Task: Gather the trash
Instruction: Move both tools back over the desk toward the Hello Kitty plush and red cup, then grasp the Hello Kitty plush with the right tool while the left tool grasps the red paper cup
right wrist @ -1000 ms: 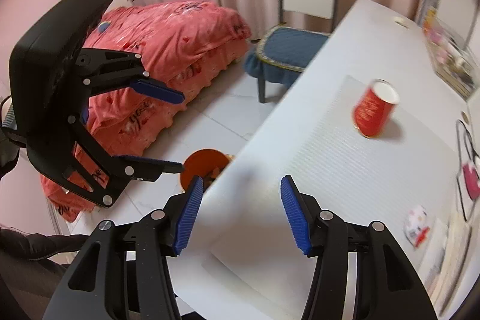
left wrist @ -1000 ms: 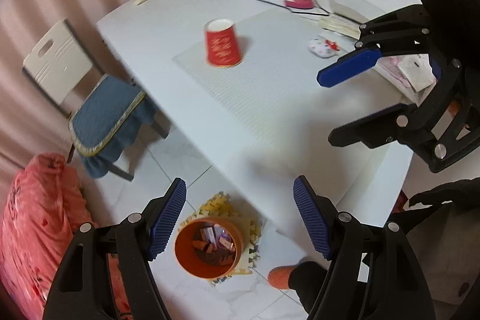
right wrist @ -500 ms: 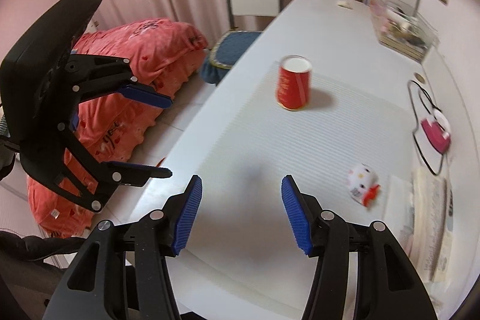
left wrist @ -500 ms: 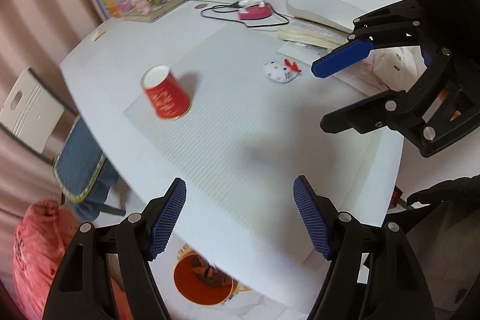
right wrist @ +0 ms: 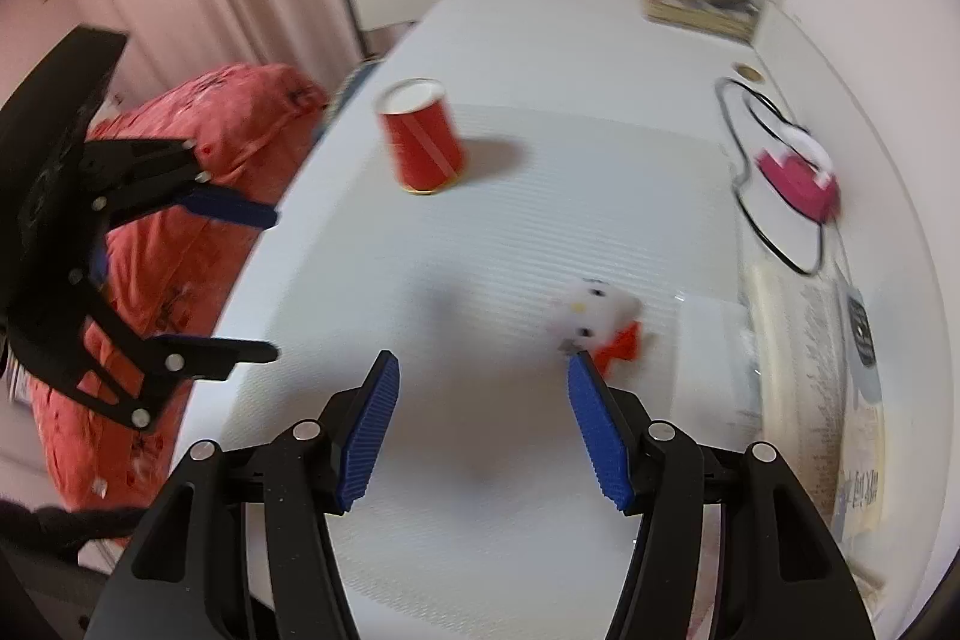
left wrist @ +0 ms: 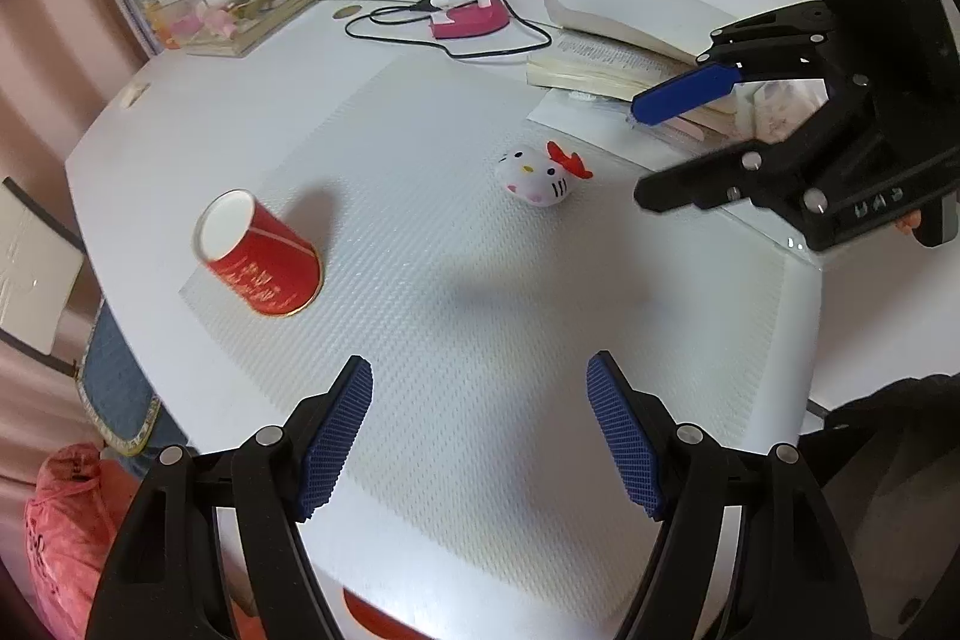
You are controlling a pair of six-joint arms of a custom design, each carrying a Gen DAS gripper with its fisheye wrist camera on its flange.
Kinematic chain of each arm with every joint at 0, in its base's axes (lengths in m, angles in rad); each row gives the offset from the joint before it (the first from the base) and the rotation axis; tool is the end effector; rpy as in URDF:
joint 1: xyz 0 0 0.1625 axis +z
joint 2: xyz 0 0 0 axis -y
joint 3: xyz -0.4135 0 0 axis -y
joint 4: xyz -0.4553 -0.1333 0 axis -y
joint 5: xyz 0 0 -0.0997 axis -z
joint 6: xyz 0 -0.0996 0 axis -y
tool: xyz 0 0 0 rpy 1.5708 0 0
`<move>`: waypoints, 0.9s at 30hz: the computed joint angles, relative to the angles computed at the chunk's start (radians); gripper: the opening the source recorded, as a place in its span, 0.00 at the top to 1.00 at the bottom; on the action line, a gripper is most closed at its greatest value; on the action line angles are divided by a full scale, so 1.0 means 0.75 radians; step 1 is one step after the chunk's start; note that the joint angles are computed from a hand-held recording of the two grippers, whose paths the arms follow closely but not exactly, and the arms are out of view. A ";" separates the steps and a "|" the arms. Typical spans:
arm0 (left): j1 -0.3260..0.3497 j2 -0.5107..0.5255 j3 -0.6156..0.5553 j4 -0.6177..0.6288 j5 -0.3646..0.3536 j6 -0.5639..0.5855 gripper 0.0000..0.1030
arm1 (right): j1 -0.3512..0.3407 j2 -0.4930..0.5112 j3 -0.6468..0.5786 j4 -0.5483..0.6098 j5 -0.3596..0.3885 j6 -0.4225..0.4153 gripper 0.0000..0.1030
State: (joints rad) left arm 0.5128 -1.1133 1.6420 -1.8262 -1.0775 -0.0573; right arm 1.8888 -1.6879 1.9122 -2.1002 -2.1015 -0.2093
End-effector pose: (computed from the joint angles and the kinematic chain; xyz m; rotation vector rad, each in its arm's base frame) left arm -0.4762 -0.4752 0.1924 1.3172 2.2228 -0.0428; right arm 0.2402 -0.4647 0.4199 0.5718 -2.5343 0.4368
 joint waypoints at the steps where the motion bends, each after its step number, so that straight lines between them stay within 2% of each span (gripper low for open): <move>1: 0.009 0.009 -0.004 -0.009 -0.006 0.006 0.28 | -0.019 0.001 0.000 -0.005 -0.005 0.012 0.43; 4: 0.030 0.026 -0.010 -0.029 -0.017 0.016 0.28 | -0.062 0.011 0.007 -0.040 -0.026 0.031 0.43; 10: 0.077 0.037 -0.010 -0.039 -0.021 0.007 0.28 | -0.139 0.063 0.016 -0.097 0.002 0.081 0.43; 18: 0.127 0.025 0.004 -0.037 -0.001 -0.012 0.28 | -0.183 0.146 0.007 -0.174 -0.026 0.062 0.43; 23: 0.145 0.026 0.000 -0.057 0.011 -0.007 0.28 | -0.201 0.180 0.001 -0.169 -0.020 0.078 0.43; 24: 0.149 0.028 -0.005 -0.059 0.016 -0.007 0.28 | -0.203 0.186 0.002 -0.175 -0.022 0.070 0.48; 25: 0.154 0.032 -0.011 -0.060 0.021 -0.006 0.28 | -0.194 0.195 0.010 -0.202 -0.061 0.049 0.59; 27: 0.163 0.036 -0.020 -0.066 0.035 0.005 0.28 | -0.185 0.200 0.012 -0.225 -0.083 0.011 0.61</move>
